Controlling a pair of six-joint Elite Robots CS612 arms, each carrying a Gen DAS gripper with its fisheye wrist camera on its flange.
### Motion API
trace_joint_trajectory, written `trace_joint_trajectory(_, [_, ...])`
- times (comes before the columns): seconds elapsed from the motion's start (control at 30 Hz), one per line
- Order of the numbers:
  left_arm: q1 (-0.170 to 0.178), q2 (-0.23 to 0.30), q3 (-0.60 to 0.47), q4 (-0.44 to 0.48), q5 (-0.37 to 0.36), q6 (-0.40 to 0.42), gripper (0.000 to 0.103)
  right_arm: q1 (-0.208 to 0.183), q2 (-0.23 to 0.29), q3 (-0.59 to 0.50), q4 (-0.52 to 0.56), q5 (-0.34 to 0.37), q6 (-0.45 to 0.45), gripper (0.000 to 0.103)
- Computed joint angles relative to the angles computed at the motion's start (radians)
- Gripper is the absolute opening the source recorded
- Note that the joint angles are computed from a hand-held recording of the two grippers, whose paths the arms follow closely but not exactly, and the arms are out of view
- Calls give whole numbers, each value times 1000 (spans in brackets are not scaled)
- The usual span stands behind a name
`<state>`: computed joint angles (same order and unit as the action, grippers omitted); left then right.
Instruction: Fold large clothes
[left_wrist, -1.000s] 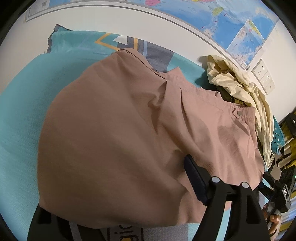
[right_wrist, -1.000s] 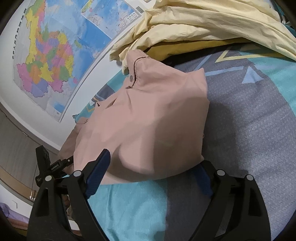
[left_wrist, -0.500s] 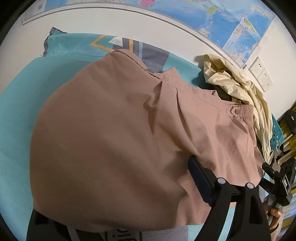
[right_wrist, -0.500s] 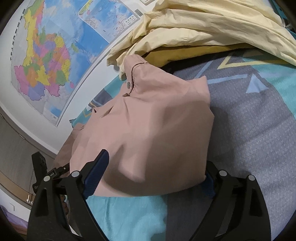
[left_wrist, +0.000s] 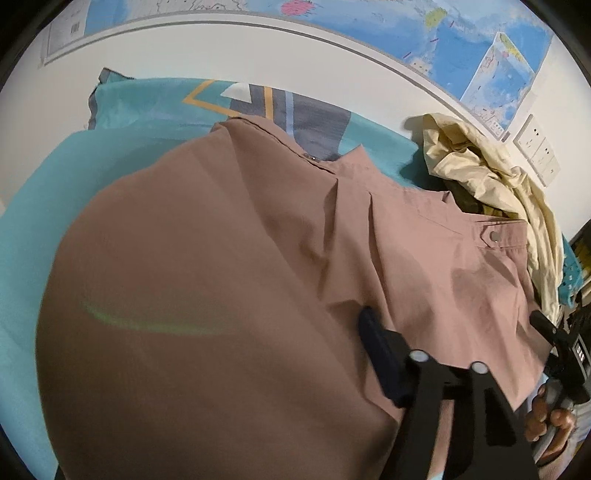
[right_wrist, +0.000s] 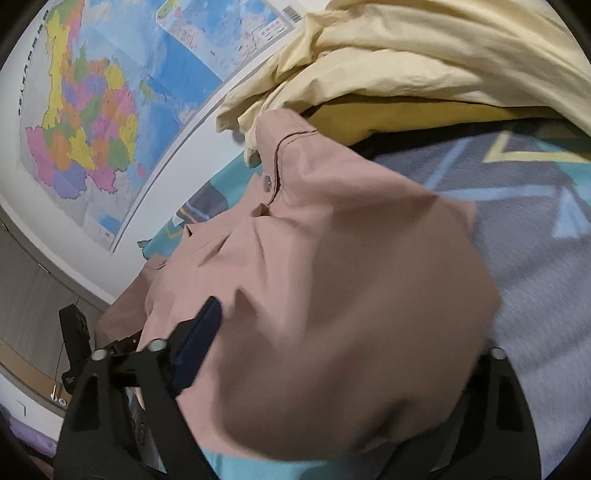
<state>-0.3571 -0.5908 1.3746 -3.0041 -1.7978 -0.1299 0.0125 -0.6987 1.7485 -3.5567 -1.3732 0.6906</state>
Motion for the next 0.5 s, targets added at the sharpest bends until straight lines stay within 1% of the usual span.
trace_joint_trajectory(0.07, [-1, 2, -5, 7, 1, 7, 63, -4, 6, -15, 16, 21, -14, 71])
trace_joint_trajectory(0.17, [-1, 4, -13, 16, -4, 13, 69, -9, 11, -30, 33, 55, -33, 71])
trace_joint_trajectory(0.23, [-4, 6, -15, 16, 6, 22, 70, -10, 11, -35, 47, 60, -51, 70])
trace_joint_trajectory(0.33, [-9, 8, -19, 18, 23, 34, 70, -12, 13, -42, 55, 72, -64, 70])
trace_joint_trajectory(0.4, [-9, 10, -24, 19, 23, 36, 71, -14, 17, -49, 55, 81, -69, 73])
trace_joint_trajectory(0.5, [-10, 13, -30, 21, 24, 40, 71, -8, 17, -60, 81, 70, -102, 75])
